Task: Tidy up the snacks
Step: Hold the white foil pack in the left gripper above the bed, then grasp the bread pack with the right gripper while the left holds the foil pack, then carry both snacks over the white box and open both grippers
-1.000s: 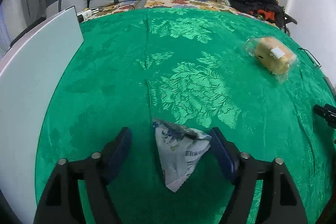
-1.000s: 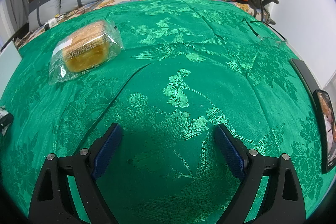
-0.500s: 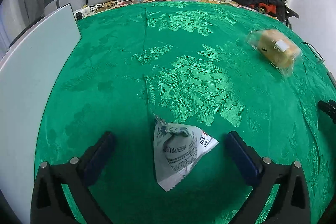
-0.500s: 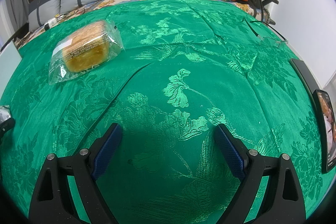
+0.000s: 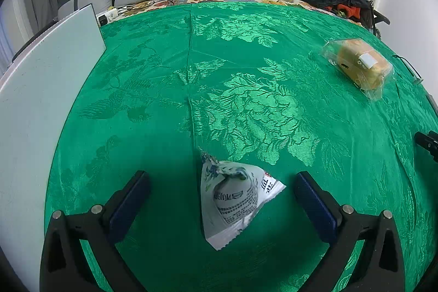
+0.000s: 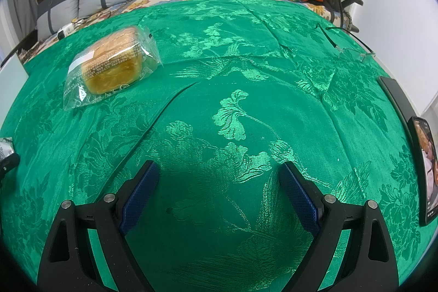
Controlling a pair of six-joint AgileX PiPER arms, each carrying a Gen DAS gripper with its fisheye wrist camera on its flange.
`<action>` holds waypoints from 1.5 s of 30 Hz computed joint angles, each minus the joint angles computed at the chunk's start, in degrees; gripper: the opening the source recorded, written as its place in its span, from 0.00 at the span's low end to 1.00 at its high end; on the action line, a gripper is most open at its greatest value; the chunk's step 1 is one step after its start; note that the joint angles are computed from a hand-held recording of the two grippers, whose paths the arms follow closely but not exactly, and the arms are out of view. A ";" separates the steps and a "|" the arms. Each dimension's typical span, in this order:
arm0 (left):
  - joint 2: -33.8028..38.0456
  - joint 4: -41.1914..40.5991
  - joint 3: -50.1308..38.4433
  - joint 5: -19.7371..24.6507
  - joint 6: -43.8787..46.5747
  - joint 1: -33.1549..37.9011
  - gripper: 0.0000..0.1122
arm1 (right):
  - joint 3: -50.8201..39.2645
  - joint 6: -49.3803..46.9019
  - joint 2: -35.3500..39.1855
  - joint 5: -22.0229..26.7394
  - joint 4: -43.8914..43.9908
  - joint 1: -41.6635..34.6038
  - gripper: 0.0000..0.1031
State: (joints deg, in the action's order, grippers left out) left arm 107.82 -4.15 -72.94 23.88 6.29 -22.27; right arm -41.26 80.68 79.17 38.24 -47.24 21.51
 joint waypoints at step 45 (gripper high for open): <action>-3.49 -21.74 1.84 4.92 25.18 2.86 0.27 | -22.51 -49.93 6.64 -3.29 46.71 -6.36 0.72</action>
